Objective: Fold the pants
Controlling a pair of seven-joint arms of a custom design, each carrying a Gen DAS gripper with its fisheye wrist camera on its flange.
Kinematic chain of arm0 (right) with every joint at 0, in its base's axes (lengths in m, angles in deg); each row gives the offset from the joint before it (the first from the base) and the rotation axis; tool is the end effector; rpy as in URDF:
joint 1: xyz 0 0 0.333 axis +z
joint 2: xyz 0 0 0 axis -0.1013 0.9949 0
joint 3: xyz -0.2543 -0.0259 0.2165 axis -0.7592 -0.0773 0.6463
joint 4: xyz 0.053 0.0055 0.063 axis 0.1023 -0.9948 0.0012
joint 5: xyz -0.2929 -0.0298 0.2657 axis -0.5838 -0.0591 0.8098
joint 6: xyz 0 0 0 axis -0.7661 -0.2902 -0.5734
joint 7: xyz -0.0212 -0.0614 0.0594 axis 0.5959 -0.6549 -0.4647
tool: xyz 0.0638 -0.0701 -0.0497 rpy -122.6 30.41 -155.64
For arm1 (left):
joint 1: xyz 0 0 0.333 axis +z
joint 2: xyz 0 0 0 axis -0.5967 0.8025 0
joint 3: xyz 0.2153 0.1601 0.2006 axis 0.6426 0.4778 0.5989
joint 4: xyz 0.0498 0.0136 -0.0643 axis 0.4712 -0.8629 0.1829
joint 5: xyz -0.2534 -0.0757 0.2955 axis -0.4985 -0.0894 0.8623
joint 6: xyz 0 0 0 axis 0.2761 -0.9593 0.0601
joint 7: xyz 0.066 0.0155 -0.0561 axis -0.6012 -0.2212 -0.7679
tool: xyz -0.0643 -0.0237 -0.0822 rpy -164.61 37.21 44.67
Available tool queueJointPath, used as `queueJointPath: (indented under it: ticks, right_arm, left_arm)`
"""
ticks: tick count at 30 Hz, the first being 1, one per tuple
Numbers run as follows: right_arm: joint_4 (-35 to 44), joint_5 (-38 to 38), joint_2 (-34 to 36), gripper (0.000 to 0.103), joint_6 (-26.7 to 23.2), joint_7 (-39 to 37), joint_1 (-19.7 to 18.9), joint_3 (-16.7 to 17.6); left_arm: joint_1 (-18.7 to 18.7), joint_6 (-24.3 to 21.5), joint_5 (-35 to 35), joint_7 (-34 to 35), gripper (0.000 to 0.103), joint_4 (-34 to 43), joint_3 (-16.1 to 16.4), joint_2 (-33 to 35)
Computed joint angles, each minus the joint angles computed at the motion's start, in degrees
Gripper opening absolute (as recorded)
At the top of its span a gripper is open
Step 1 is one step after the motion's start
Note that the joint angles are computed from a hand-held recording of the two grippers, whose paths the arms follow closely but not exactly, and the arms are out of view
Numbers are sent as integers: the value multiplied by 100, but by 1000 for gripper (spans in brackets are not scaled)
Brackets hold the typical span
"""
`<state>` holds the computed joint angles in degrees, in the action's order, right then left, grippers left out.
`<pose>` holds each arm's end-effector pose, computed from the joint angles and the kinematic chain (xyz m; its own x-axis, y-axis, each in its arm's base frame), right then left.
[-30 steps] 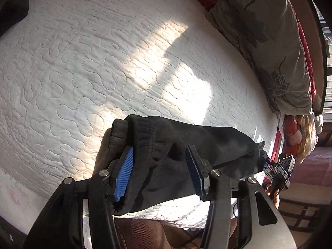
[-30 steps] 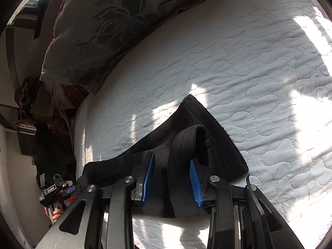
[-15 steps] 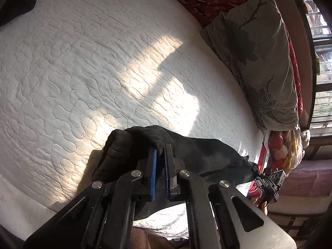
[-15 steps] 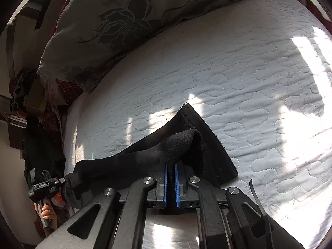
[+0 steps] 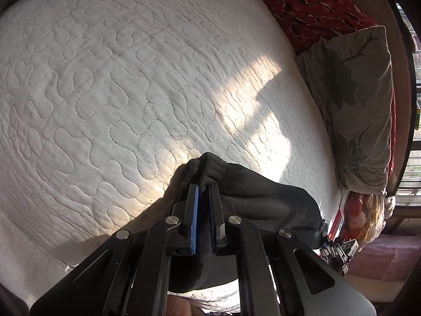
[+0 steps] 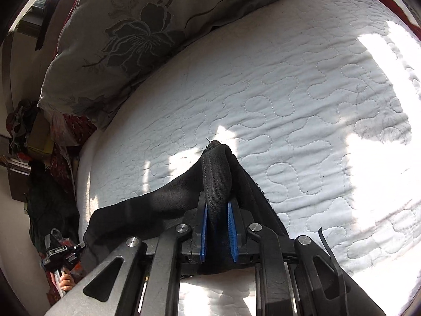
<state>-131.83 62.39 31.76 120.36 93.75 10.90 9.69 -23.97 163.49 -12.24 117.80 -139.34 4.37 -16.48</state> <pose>0.4099 0.2267 0.4739 -0.5314 -0.6164 -0.5810 -0.5814 0.7643 -0.2791 0.7446 0.0433 0.5106 0.0631 -0.8474 0.5272 -0.9971 -0.0756 -0.0021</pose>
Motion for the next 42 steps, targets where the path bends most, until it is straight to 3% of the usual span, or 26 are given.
queueJointPath:
  ticks: [2, 4, 7, 9, 12, 14, 17, 21, 22, 23, 24, 25, 27, 28, 29, 32, 34, 38, 39, 41, 42]
  right_arm:
    - [-131, -304, -323, 45, -1, 401, -297, 288]
    - [-281, -518, -644, 50, -94, 734, -476, 490]
    - [-473, -161, -803, 50, -222, 497, 9, 174]
    - [-604, -33, -883, 50, -260, 800, -2, 324]
    - [-1064, -190, -1002, 49, 900, 2013, -658, 1037]
    - [-1118, -239, -924, 49, 1438, 2418, -1145, 1494]
    - [-963, -122, -784, 49, 1289, 2665, -1417, 1757]
    - [-922, -55, -684, 49, 1849, 3298, -2530, 2762]
    - [-875, -42, -633, 44, 1795, 3289, -2577, 2800]
    - [-813, 366, -580, 19, 1520, 2897, -2424, 2742]
    - [-763, 372, -519, 1, 1396, 2811, -2279, 2591]
    - [-678, -24, -494, 3, 1413, 3035, -2335, 2546]
    - [-575, -759, -851, 3, 1433, 3337, -2730, 2786]
    - [-563, -729, -994, 3, 1369, 3068, -2687, 2762]
    - [-527, -700, -982, 3, 1159, 2805, -2443, 2576]
    - [-617, -562, -589, 3, 746, 2407, -1231, 1502]
    - [-704, -536, -423, 5, 696, 2278, -851, 1170]
    - [-854, -678, -516, 8, 807, 2507, -815, 1177]
    - [-843, -604, -584, 11, 646, 2427, -618, 1039]
    - [-806, -507, -873, 27, 48, 2341, -345, 911]
    - [-818, -552, -1068, 27, -164, 2382, -333, 942]
  left_arm:
    - [14, 32, -17, -9, 5, 65, 2, -37]
    - [49, 203, -29, 56, 8, -26, 18, -177]
    - [241, 147, -354, 236, 20, -330, -69, -455]
    - [293, 203, -459, 571, 28, -909, -54, -903]
    - [287, 207, -683, 1236, 32, -1800, -4, -1498]
    - [153, 117, -653, 1464, 32, -2080, 64, -1649]
    - [-139, 94, -353, 1292, 32, -2202, 184, -1609]
    - [-334, 258, -156, 856, 32, -2368, 295, -1532]
    - [-345, 266, -165, 708, 32, -2351, 309, -1479]
    - [-339, 255, -185, 564, 31, -2330, 321, -1436]
    - [-326, 238, -211, 403, 25, -2310, 334, -1412]
    - [-316, 242, -203, 330, 19, -2297, 338, -1411]
    - [-372, 369, 59, 376, 14, -2340, 358, -1483]
    - [-379, 394, 128, 411, 14, -2389, 359, -1524]
    - [-361, 325, 122, 425, 14, -2348, 351, -1483]
    - [-330, 279, 74, 380, 14, -2337, 340, -1431]
    - [-310, 262, 35, 360, 14, -2339, 334, -1419]
    - [-257, 87, 143, 532, 14, -2212, 346, -1389]
    - [-238, 62, 196, 636, 14, -2237, 357, -1458]
    - [-149, 72, 98, 968, 14, -2381, 348, -1674]
    - [-120, 125, 40, 1112, 14, -2435, 356, -1783]
